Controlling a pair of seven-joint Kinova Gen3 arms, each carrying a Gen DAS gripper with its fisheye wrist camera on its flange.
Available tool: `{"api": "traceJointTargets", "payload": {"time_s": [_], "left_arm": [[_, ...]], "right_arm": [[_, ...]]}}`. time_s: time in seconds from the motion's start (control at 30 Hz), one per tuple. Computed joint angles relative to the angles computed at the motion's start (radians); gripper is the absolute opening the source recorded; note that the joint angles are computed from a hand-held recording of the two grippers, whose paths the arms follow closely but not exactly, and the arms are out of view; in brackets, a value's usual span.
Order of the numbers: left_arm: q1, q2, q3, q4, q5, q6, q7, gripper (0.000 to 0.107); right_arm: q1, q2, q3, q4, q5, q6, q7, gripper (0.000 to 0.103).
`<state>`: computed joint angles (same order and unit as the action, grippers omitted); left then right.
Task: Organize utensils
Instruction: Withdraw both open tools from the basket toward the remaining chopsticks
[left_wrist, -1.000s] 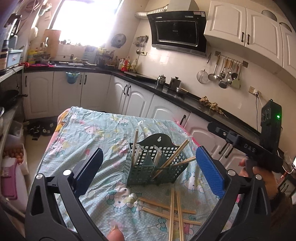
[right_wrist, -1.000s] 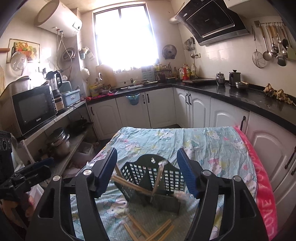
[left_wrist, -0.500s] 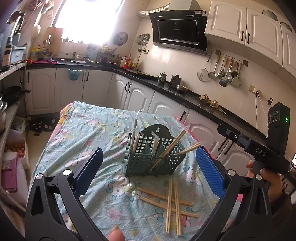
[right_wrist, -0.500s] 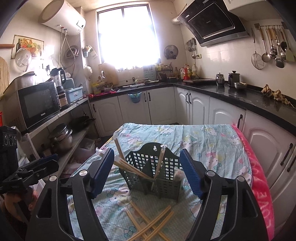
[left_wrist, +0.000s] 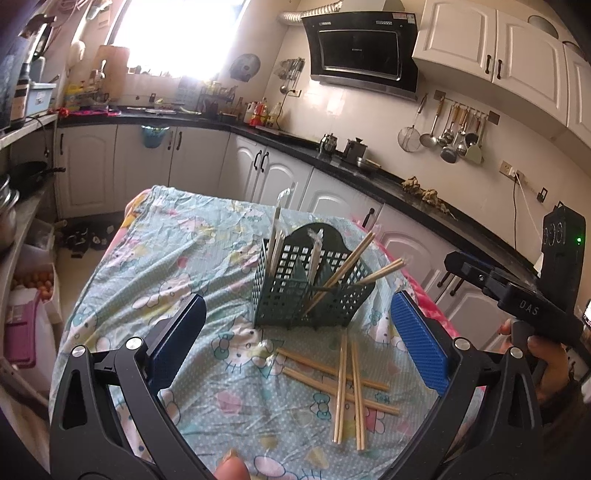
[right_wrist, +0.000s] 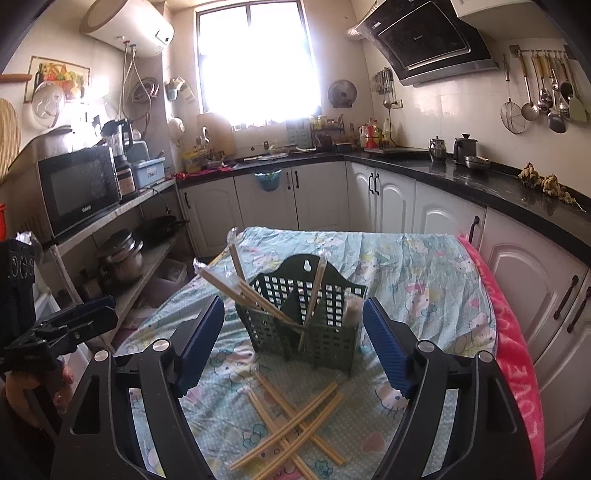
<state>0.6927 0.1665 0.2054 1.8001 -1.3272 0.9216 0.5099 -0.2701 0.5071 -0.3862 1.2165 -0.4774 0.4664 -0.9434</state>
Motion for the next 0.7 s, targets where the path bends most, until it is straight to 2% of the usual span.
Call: {"api": "traceJointTargets", "payload": {"time_s": [0.27,0.47,0.7], "left_arm": [[0.007,0.016,-0.004,0.012,0.018,-0.010,0.022,0.092],[0.009,0.034,-0.014,0.017,0.030,-0.036,0.021,0.092],[0.004,0.049,-0.033,0.030,0.047,-0.073,0.034,0.092]], "right_arm": [[-0.035,-0.005,0.036,0.033,0.052,-0.006,-0.021,0.075],[-0.091,-0.006,0.087,0.072,0.142,-0.059,-0.079,0.081],[-0.126,0.028,0.108,0.052,0.217,-0.036,-0.138,0.081]]}}
